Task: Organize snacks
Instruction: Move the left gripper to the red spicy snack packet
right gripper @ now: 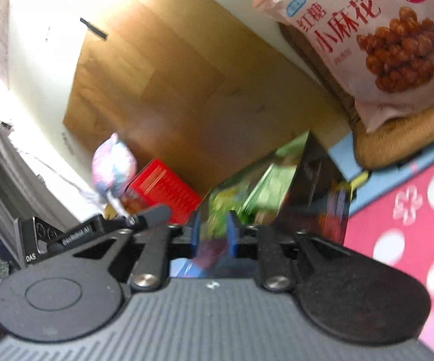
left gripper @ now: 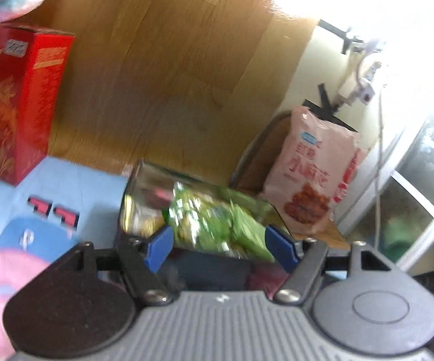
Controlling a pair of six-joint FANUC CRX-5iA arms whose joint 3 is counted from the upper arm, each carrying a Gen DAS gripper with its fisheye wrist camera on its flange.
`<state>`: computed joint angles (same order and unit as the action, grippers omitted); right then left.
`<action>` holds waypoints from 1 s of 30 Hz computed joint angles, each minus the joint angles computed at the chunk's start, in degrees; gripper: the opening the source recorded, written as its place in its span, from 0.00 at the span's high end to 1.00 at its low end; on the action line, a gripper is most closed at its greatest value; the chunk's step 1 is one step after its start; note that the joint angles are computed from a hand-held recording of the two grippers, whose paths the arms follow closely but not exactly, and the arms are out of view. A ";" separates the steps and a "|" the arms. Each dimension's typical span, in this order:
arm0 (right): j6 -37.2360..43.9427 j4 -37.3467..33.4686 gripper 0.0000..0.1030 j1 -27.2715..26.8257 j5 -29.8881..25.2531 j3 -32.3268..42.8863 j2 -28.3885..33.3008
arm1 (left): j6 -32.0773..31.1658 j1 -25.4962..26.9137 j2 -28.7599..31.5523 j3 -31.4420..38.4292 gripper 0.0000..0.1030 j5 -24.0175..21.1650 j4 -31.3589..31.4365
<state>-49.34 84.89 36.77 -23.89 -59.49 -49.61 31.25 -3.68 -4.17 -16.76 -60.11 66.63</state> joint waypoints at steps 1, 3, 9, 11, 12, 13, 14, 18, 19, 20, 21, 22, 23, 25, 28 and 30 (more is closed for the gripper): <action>1.18 -2.30 0.70 4.55 -3.69 -0.25 -0.64 | -0.68 0.94 -1.48 -1.83 0.33 -0.81 -0.10; 2.63 -6.62 0.70 13.15 -10.50 -0.41 -1.22 | -1.26 2.05 -4.09 -4.72 0.33 -1.63 -0.98; 14.79 -20.98 0.59 30.40 -28.63 6.38 5.15 | -6.68 8.55 -14.33 -14.99 0.31 -1.46 -3.02; 19.68 -23.21 0.49 32.93 -31.81 8.82 7.78 | -8.58 10.75 -17.00 -17.83 0.30 -0.57 -2.77; 22.32 -23.99 0.45 33.94 -32.72 9.91 9.07 | -9.37 12.10 -18.24 -19.15 0.30 -0.51 -2.64; 24.60 -24.64 0.40 34.38 -33.08 11.04 10.44 | -9.98 13.45 -19.21 -20.35 0.29 -0.64 -2.41; 26.62 -25.09 0.37 34.90 -33.47 12.04 11.73 | -10.11 14.12 -20.03 -21.38 0.28 -0.52 -2.23; 35.50 -27.26 0.20 35.22 -33.46 15.59 16.73 | -10.31 15.94 -21.18 -23.01 0.27 -0.85 -1.26; 37.83 -28.08 0.18 35.04 -33.74 16.61 18.12 | -11.06 16.14 -21.44 -23.54 0.26 -0.81 -0.20; 39.60 -28.15 0.17 34.85 -34.50 17.52 19.88 | -11.35 16.23 -21.87 -23.89 0.25 -0.47 0.04; 41.60 -28.44 0.16 35.21 -36.13 18.60 21.72 | -11.59 16.11 -21.98 -23.92 0.25 -0.32 -0.11; 43.69 -28.72 0.16 35.33 -37.48 19.53 23.13 | -12.17 16.13 -22.16 -24.09 0.25 -0.49 -0.03; 45.68 -28.93 0.16 35.83 -39.07 20.25 24.41 | -12.97 15.82 -22.44 -24.37 0.25 -0.21 0.41; 48.05 -28.58 0.21 36.51 -41.05 20.92 26.09 | -14.20 15.70 -23.10 -24.92 0.24 0.02 0.96; 48.37 -28.64 0.28 36.33 -40.41 20.52 25.46 | -14.82 15.76 -23.44 -25.33 0.24 -0.13 1.23; 47.32 -28.04 0.40 36.99 -41.47 20.18 25.36 | -14.49 16.00 -23.36 -25.26 0.24 -0.40 1.00</action>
